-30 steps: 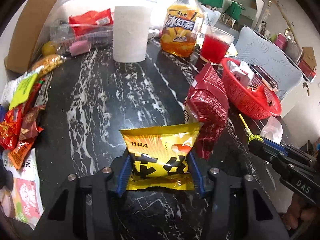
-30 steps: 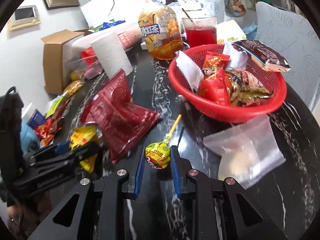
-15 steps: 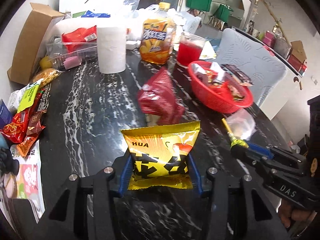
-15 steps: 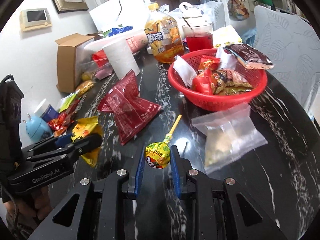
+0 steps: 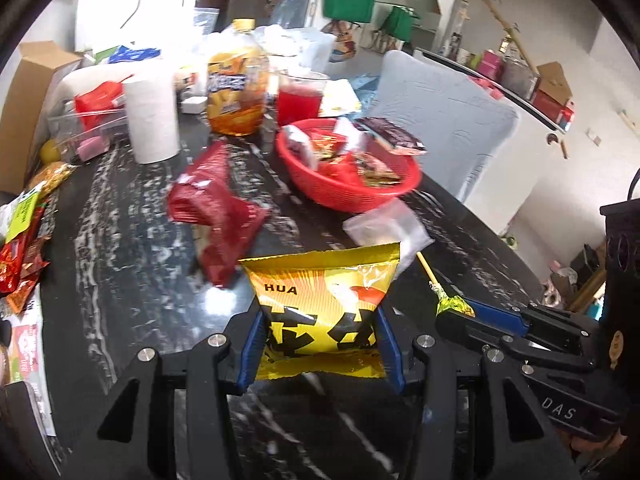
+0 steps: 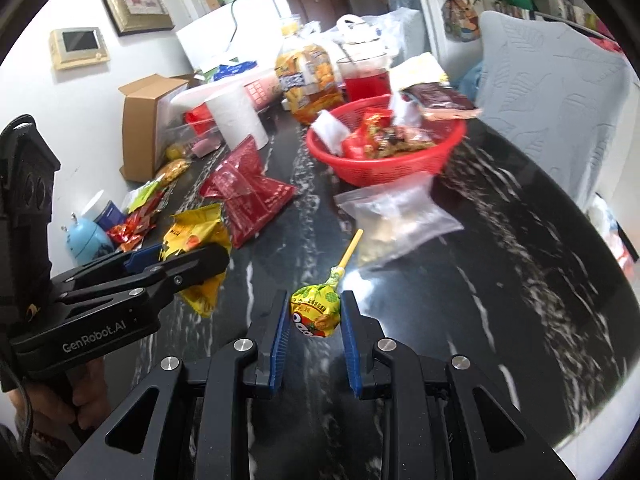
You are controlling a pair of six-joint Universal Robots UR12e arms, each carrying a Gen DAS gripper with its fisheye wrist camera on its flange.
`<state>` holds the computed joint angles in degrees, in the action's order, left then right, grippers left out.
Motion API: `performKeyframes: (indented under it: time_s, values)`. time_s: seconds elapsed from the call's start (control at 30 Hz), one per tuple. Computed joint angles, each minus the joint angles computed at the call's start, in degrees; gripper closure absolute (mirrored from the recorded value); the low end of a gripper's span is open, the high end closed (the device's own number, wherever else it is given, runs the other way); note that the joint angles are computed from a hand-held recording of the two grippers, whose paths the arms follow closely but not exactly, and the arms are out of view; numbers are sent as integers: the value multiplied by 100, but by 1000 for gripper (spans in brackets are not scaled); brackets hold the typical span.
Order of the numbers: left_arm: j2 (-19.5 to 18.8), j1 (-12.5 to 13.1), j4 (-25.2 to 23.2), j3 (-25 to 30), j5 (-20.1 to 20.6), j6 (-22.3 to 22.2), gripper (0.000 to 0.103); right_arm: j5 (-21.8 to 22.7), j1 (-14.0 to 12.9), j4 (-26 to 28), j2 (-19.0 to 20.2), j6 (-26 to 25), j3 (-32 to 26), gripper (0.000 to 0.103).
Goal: Organize snacks
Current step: 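Carry the yellow packet and lollipop over the red basket with both tools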
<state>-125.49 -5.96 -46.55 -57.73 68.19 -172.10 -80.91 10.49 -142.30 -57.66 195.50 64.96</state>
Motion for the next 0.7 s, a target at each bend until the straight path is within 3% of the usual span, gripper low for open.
performKeyframes:
  time_s: [0.3, 0.7]
  values:
    - [-71, -107, -57, 171, -195, 67, 55, -157, -103, -222, -238, 159, 327, 79]
    - [-627, -226, -205, 1218, -69, 138, 55, -170, -238, -331, -85, -67, 22, 79]
